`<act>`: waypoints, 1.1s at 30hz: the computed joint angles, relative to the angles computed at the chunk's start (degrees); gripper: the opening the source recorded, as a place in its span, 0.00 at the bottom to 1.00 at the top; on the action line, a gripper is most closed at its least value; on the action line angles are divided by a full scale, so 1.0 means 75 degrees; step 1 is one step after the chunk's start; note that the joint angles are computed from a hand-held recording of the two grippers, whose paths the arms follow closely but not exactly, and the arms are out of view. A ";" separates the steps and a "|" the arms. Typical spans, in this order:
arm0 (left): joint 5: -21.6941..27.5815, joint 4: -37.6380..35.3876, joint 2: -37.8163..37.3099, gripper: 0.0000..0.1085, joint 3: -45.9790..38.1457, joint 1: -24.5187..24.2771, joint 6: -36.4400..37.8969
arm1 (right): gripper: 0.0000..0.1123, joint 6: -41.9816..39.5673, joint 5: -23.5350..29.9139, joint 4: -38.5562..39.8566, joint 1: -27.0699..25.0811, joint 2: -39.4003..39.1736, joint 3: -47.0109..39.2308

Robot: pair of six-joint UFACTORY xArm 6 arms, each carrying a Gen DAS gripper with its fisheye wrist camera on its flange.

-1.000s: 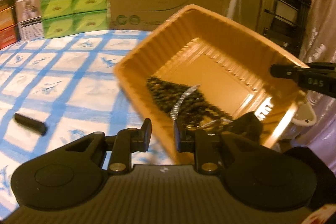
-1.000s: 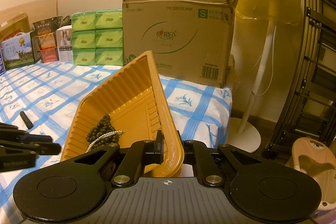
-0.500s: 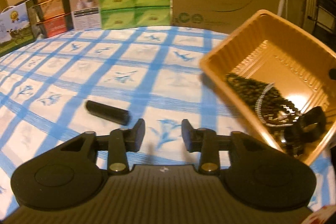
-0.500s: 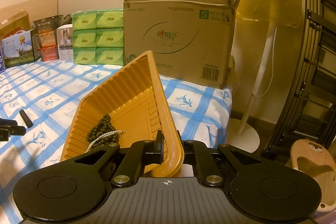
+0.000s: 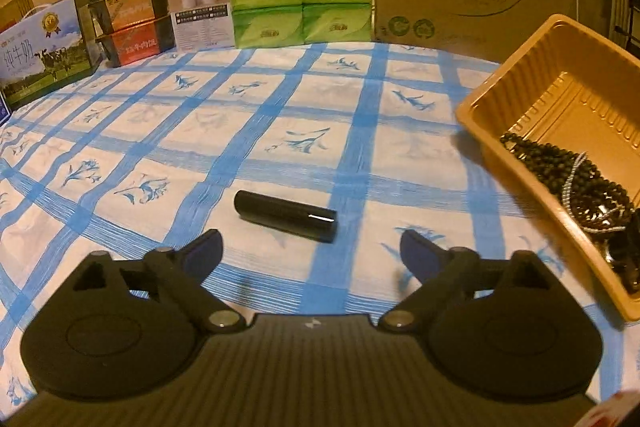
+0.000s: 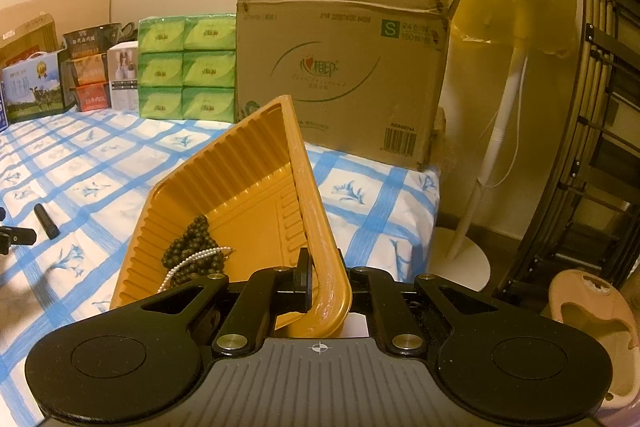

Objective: Organize jewelry
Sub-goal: 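Move the opened left tool to the black cylinder on the sheet, then grasp the black cylinder across its middle with the left tool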

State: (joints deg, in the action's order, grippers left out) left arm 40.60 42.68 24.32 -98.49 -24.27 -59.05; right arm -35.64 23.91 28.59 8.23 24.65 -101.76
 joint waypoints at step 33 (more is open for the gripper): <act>-0.1287 -0.1116 0.0695 0.68 -0.0189 0.0822 0.2195 | 0.07 0.0362 0.0083 -0.0530 -0.0017 0.0120 -0.0148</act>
